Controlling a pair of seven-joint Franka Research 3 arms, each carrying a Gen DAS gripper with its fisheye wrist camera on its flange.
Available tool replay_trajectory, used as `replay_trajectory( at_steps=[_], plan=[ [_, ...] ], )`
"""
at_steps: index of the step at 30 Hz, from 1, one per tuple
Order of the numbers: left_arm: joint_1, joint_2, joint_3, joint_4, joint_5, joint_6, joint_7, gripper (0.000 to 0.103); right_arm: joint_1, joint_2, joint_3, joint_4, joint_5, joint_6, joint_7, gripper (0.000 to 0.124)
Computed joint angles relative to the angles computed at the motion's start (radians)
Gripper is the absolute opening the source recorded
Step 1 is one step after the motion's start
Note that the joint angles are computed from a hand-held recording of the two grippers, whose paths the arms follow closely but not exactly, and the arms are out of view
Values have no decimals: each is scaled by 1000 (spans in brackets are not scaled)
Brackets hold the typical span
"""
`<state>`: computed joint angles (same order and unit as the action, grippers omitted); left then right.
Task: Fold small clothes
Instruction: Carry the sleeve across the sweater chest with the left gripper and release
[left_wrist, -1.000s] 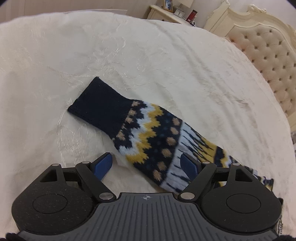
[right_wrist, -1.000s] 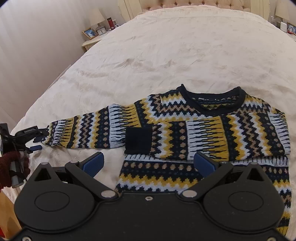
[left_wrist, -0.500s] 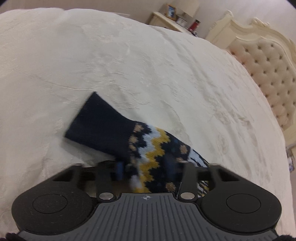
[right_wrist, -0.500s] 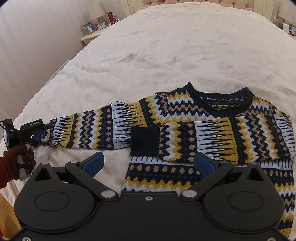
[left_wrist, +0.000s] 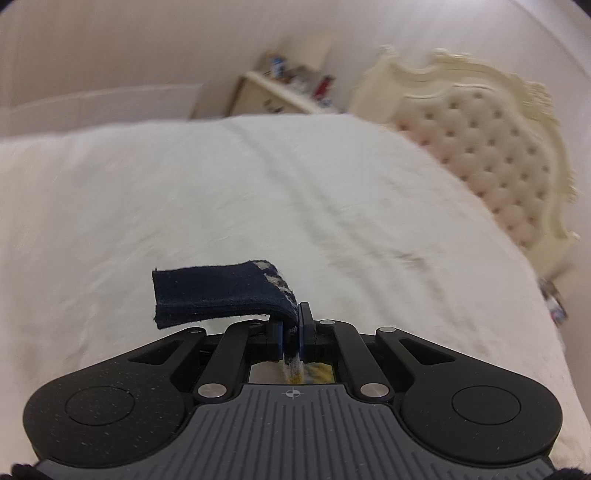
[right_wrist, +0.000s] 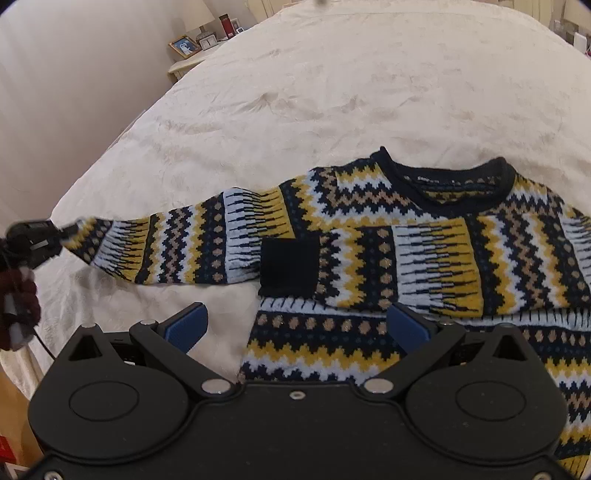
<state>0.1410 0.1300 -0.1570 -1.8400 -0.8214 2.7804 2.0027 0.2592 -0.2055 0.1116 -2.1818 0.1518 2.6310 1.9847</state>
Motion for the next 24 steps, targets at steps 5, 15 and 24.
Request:
replay_trajectory(
  at_steps=[5,15,24],
  plan=[
    [-44,-55,-24,2,-86,10,60,6,10,-48,-31,-65,77,33,-81,103],
    [-211,-79,-57,61,-143,23,90,6,-6,-183,-109,-220,261,48,-277,103],
    [-324,1,-139,93,-85,43,14,6,-67,-270,-182,-304,348,16,-445,103]
  ],
)
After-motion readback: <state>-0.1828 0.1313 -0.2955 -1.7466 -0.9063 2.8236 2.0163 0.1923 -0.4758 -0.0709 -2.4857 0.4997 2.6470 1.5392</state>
